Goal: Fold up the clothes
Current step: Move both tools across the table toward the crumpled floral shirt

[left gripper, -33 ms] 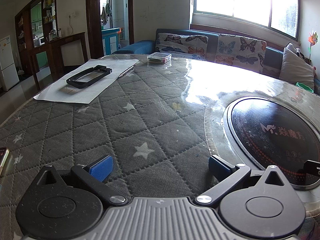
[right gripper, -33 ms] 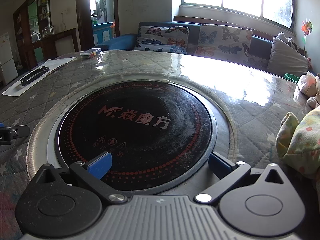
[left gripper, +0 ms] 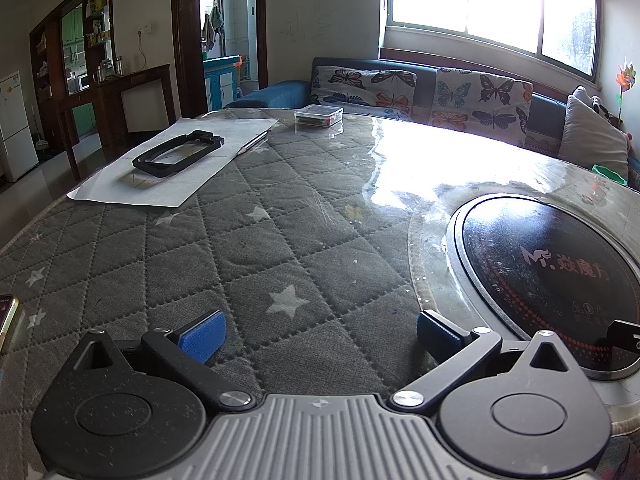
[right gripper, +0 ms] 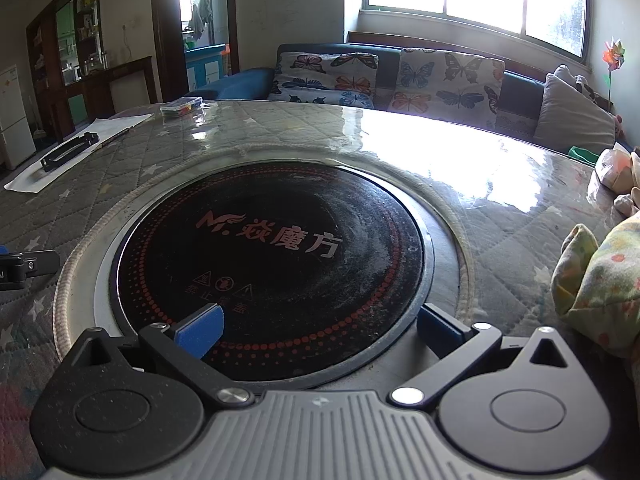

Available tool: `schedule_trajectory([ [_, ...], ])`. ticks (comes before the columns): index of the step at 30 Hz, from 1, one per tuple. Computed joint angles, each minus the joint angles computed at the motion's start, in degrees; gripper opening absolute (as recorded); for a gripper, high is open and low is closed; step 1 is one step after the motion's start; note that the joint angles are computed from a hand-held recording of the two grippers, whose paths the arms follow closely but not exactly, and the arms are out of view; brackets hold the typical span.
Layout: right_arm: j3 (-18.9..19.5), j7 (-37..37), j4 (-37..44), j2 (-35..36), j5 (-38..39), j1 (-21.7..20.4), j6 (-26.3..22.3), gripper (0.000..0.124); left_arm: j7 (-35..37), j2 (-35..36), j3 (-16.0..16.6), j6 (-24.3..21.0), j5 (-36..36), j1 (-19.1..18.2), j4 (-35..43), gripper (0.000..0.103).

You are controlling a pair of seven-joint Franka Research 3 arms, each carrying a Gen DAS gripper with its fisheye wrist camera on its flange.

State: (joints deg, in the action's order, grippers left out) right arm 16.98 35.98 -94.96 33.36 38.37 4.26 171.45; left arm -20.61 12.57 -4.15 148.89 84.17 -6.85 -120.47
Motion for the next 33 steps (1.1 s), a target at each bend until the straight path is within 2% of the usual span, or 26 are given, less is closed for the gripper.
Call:
schedule_trajectory([
  [27,-0.9,1.5,0.1,-0.4,-1.0,0.5,-0.8,0.103,1.2,0.0,-0.1,-0.4,-1.2,-0.2,0.1,0.103],
  [33,1.6,-3.1,-2.7,-2.3,1.2,-2.2,-0.8,0.103,3.6,-0.2,-0.2,0.2,-4.1,0.0,0.2,0.103],
])
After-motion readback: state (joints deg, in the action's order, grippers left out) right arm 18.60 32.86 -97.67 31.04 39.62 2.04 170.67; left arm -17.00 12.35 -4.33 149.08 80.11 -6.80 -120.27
